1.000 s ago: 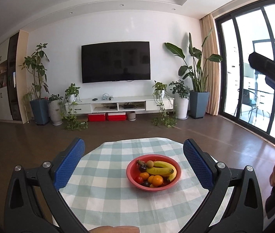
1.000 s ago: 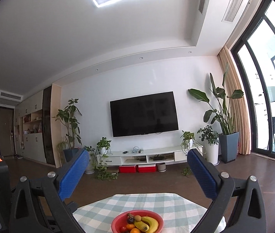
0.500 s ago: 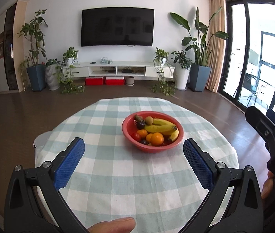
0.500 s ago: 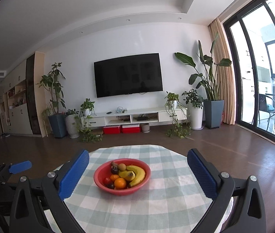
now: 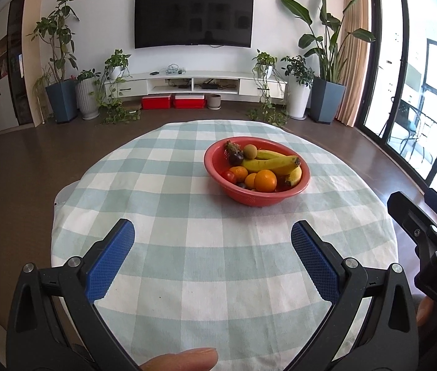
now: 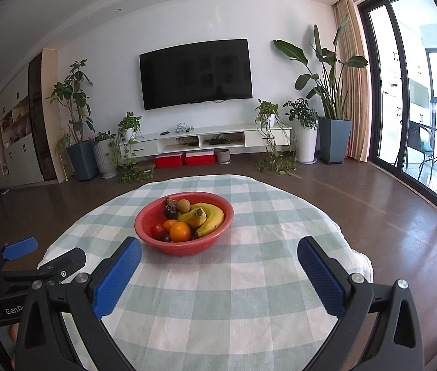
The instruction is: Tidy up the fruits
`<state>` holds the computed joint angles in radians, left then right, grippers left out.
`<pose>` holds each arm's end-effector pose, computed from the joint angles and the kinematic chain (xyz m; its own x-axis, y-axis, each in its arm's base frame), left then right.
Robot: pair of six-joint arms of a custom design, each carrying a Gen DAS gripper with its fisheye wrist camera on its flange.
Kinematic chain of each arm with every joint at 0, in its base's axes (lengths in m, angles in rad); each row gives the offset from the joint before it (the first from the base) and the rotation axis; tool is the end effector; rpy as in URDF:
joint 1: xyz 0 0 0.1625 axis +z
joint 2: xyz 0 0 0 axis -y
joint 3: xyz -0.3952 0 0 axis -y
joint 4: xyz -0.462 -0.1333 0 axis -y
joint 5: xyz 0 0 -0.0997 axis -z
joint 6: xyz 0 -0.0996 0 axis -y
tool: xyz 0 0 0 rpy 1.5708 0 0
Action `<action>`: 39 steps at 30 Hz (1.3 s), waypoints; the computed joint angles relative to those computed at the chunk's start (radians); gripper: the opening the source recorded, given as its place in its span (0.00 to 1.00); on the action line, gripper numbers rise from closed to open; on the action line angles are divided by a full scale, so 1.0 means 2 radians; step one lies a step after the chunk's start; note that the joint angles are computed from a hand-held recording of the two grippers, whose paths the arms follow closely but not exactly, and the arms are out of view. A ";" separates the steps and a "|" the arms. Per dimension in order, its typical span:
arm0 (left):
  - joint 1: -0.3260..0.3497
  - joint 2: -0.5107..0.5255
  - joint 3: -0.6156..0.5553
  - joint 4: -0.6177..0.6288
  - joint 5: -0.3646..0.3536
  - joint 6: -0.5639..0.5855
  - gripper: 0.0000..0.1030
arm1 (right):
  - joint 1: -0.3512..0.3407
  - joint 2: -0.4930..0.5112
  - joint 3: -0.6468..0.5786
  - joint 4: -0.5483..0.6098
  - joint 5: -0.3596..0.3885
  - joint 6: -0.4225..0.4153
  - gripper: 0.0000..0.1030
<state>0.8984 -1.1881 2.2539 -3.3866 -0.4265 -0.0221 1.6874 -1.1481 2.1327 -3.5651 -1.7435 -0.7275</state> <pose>-0.1188 -0.5089 0.1626 -0.7201 -0.2404 -0.6509 0.4399 0.5672 -0.6962 0.1798 -0.5365 0.1703 -0.7022 -0.3291 0.6313 -0.7082 0.4146 -0.5715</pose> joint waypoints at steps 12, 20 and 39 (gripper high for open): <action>0.019 0.015 -0.015 0.023 -0.006 -0.014 1.00 | 0.000 0.007 -0.009 0.030 -0.046 0.004 1.00; 0.026 0.019 -0.016 0.026 -0.008 -0.019 1.00 | -0.001 0.010 -0.012 0.039 -0.053 0.006 1.00; 0.034 0.022 -0.012 0.018 -0.016 -0.017 1.00 | -0.005 0.016 -0.011 0.039 -0.062 0.005 1.00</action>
